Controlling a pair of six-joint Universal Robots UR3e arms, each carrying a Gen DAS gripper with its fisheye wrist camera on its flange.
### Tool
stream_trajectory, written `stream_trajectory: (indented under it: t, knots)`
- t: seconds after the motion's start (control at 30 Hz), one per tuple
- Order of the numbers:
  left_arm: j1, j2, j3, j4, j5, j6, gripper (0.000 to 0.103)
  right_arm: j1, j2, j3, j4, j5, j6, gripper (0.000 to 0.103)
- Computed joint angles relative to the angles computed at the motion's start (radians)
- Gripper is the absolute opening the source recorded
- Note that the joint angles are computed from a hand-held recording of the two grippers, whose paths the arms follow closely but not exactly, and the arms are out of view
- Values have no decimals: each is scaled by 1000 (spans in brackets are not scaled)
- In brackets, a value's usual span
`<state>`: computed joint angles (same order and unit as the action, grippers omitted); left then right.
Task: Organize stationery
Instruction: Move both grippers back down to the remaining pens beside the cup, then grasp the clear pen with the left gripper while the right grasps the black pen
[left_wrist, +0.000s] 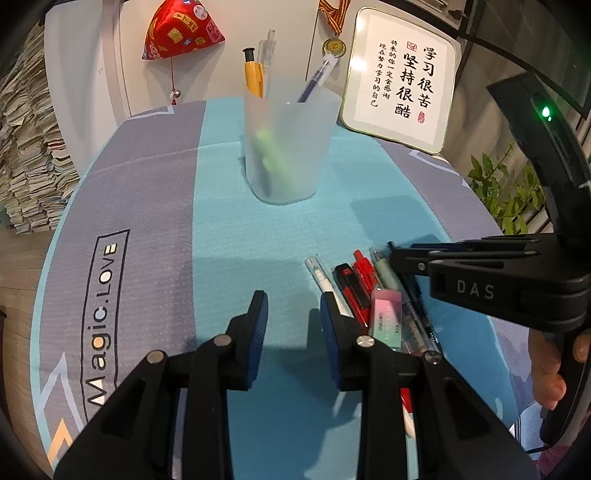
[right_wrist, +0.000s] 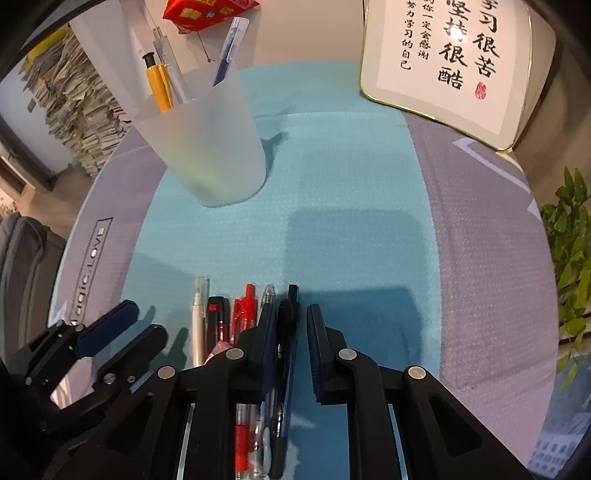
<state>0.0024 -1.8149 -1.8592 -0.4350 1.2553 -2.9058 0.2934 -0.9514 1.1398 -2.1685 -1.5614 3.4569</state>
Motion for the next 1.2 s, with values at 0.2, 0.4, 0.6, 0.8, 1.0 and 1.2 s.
stream_trajectory:
  t: [0.2, 0.4, 0.6, 0.8, 1.0, 1.2]
  knots:
    - [-5, -19, 35, -19, 2, -21, 28, -28, -34, 48, -11, 14, 23, 14]
    - [-12, -44, 84, -52, -2, -61, 28, -16, 20, -33, 57, 11, 32, 14]
    - [-13, -61, 105, -71, 2, -77, 28, -18, 0, 17, -8, -1, 10, 14]
    - [-24, -99, 168, -109, 0, -109, 29, -34, -122, 160, -114, -7, -3, 14]
    - [-79, -183, 274, -143, 53, -156, 31, -40, -223, 262, -173, -15, 0, 14]
    - [-104, -217, 310, -148, 92, -216, 16, -50, -271, 327, -213, -8, -3, 14]
